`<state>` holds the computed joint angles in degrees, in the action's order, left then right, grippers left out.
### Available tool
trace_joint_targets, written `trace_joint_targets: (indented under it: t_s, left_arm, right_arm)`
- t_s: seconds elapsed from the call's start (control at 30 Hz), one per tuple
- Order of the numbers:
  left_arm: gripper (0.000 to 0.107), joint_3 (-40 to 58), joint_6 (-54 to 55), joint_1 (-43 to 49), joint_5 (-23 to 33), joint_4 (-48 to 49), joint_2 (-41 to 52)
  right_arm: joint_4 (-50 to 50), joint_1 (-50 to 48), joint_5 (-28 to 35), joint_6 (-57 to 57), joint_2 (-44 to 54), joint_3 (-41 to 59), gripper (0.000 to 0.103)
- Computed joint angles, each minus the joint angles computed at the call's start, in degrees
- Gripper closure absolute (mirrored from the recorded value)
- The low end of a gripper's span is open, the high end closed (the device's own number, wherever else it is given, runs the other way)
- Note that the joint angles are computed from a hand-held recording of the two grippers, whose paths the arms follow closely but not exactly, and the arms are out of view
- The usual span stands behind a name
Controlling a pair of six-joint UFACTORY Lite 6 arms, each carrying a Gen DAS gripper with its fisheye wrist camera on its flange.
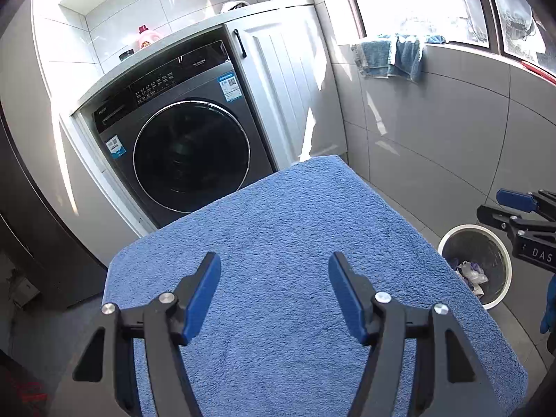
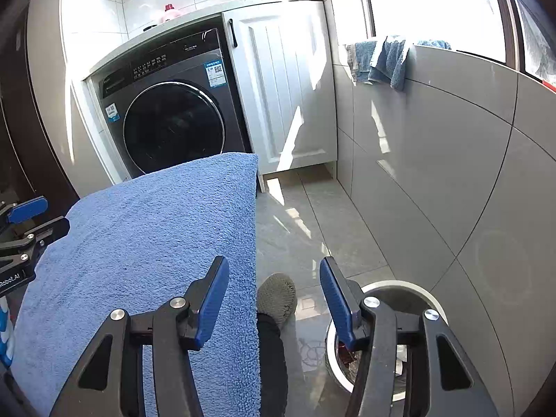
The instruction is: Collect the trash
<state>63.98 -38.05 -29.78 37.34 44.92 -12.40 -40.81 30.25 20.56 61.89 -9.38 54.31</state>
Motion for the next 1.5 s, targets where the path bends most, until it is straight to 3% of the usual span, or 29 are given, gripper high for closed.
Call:
trace_joint_targets:
  t_s: [0.17,0.43,0.87,1.17,1.5]
  left_arm:
    - [0.044,-5.5,4.9,8.9,-2.7,-4.0,-10.1]
    - [0.041,-8.9,18.0,22.1,-6.5,-15.7,-20.6]
    - [0.023,-12.6,35.9,34.3,-7.2,-33.8,-32.9]
    - [0.021,-13.9,33.0,32.8,-4.2,-31.2,-39.7]
    - [0.021,-14.4,47.0,41.7,-2.7,-46.0,-44.1]
  right_arm:
    - [-9.1,9.4,6.3,10.5,5.6,8.4,0.037]
    - [-16.1,20.2,16.0,16.6,12.0,19.6,0.013]
    - [-21.3,30.5,25.5,20.9,14.9,26.4,0.003]
    - [-23.5,35.0,29.3,22.8,15.2,28.0,0.001]
    - [-25.0,38.6,32.2,24.8,13.9,27.3,0.000]
